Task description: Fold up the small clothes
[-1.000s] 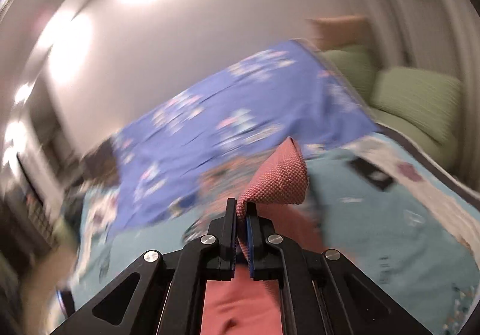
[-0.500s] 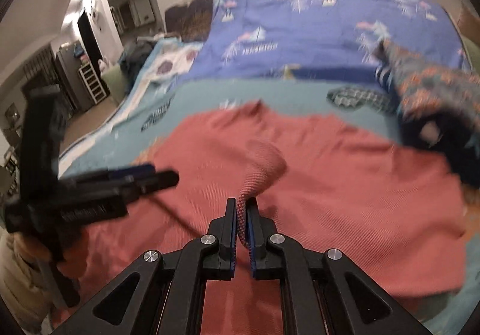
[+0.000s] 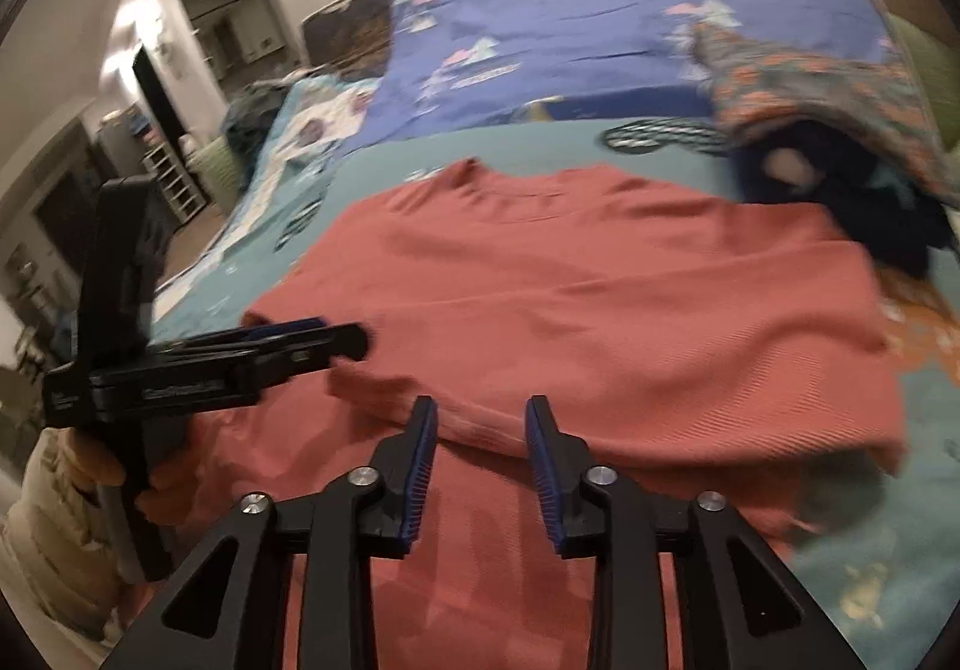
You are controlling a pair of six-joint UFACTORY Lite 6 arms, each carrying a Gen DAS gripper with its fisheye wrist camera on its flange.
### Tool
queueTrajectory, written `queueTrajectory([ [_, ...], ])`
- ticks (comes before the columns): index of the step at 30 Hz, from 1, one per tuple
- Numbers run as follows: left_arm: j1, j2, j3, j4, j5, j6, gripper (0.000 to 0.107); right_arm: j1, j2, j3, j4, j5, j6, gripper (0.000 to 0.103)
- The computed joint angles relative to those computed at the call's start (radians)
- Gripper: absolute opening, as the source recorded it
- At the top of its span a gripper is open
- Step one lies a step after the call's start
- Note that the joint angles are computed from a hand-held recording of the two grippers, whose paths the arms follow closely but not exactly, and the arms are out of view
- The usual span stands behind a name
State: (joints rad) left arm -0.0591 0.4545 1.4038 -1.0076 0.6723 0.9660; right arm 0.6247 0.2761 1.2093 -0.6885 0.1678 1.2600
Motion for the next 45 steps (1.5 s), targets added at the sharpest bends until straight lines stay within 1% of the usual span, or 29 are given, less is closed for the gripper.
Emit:
queueTrajectory([
  [2, 0.002, -0.008, -0.004, 0.001, 0.024, -0.013, 0.072, -0.005, -0.067, -0.076, -0.161, 0.008, 0.181, 0.041],
  [5, -0.014, -0.029, -0.023, 0.004, 0.013, -0.026, 0.071, -0.014, -0.144, -0.164, -0.319, 0.019, 0.373, 0.041],
  [7, -0.030, -0.030, -0.022, 0.000, -0.001, -0.014, 0.058, -0.022, -0.192, -0.218, -0.416, 0.015, 0.491, 0.042],
  [8, -0.044, -0.018, -0.005, 0.019, -0.008, -0.031, 0.055, -0.025, -0.201, -0.231, -0.443, 0.012, 0.526, 0.042],
  [11, -0.085, 0.039, 0.059, 0.079, -0.027, -0.092, 0.036, -0.027, -0.215, -0.250, -0.478, 0.017, 0.577, 0.043],
  [12, -0.098, 0.057, 0.081, 0.111, -0.042, -0.124, 0.017, -0.027, -0.214, -0.252, -0.475, 0.024, 0.576, 0.043],
  [13, -0.104, 0.075, 0.109, 0.139, -0.040, -0.153, 0.008, -0.022, -0.228, -0.264, -0.467, 0.036, 0.572, 0.043],
  [15, -0.096, 0.075, 0.138, 0.135, -0.003, -0.175, 0.007, -0.021, -0.237, -0.274, -0.421, 0.073, 0.532, 0.045],
  [17, -0.094, 0.041, 0.148, 0.114, 0.005, -0.153, 0.007, -0.035, -0.245, -0.283, -0.347, 0.114, 0.473, 0.050],
  [18, -0.094, 0.021, 0.161, 0.108, 0.012, -0.143, 0.007, -0.050, -0.251, -0.292, -0.311, 0.121, 0.448, 0.050],
  [20, -0.094, -0.002, 0.228, 0.117, 0.031, -0.146, 0.007, -0.106, -0.273, -0.331, -0.220, 0.084, 0.388, 0.050],
  [23, -0.092, 0.005, 0.376, 0.154, 0.049, -0.172, 0.007, -0.188, -0.280, -0.364, -0.001, 0.039, 0.220, 0.050],
  [25, -0.090, 0.023, 0.474, 0.194, 0.040, -0.194, 0.007, -0.211, -0.260, -0.347, 0.056, 0.063, 0.171, 0.050],
  [29, -0.071, 0.070, 0.599, 0.225, 0.076, -0.233, 0.007, -0.224, -0.196, -0.277, 0.075, 0.091, 0.137, 0.051],
  [32, -0.068, 0.072, 0.611, 0.241, 0.068, -0.238, 0.007, -0.209, -0.149, -0.208, 0.080, 0.093, 0.107, 0.051],
  [33, -0.063, 0.071, 0.608, 0.241, 0.068, -0.235, 0.007, -0.199, -0.128, -0.180, 0.068, 0.105, 0.106, 0.051],
  [35, -0.049, 0.074, 0.609, 0.234, 0.080, -0.236, 0.007, -0.168, -0.071, -0.100, 0.074, 0.165, 0.074, 0.052],
  [37, -0.047, 0.082, 0.619, 0.238, 0.088, -0.247, 0.007, -0.149, -0.047, -0.064, 0.106, 0.177, 0.033, 0.053],
  [38, -0.045, 0.078, 0.611, 0.235, 0.087, -0.242, 0.007, -0.137, -0.042, -0.055, 0.110, 0.172, 0.026, 0.058],
  [39, -0.045, 0.077, 0.611, 0.236, 0.088, -0.242, 0.007, -0.128, -0.031, -0.039, 0.109, 0.182, 0.024, 0.061],
  [40, -0.046, 0.076, 0.610, 0.238, 0.083, -0.244, 0.007, -0.119, -0.008, -0.011, 0.090, 0.207, 0.039, 0.064],
  [41, -0.045, 0.069, 0.598, 0.231, 0.077, -0.241, 0.007, -0.110, 0.032, 0.034, 0.060, 0.256, 0.069, 0.064],
  [43, -0.033, 0.067, 0.595, 0.215, 0.080, -0.239, 0.007, -0.121, 0.083, 0.086, 0.054, 0.316, 0.088, 0.064],
  [45, -0.019, 0.059, 0.582, 0.207, 0.068, -0.238, 0.007, -0.136, 0.109, 0.102, -0.023, 0.405, 0.195, 0.062],
])
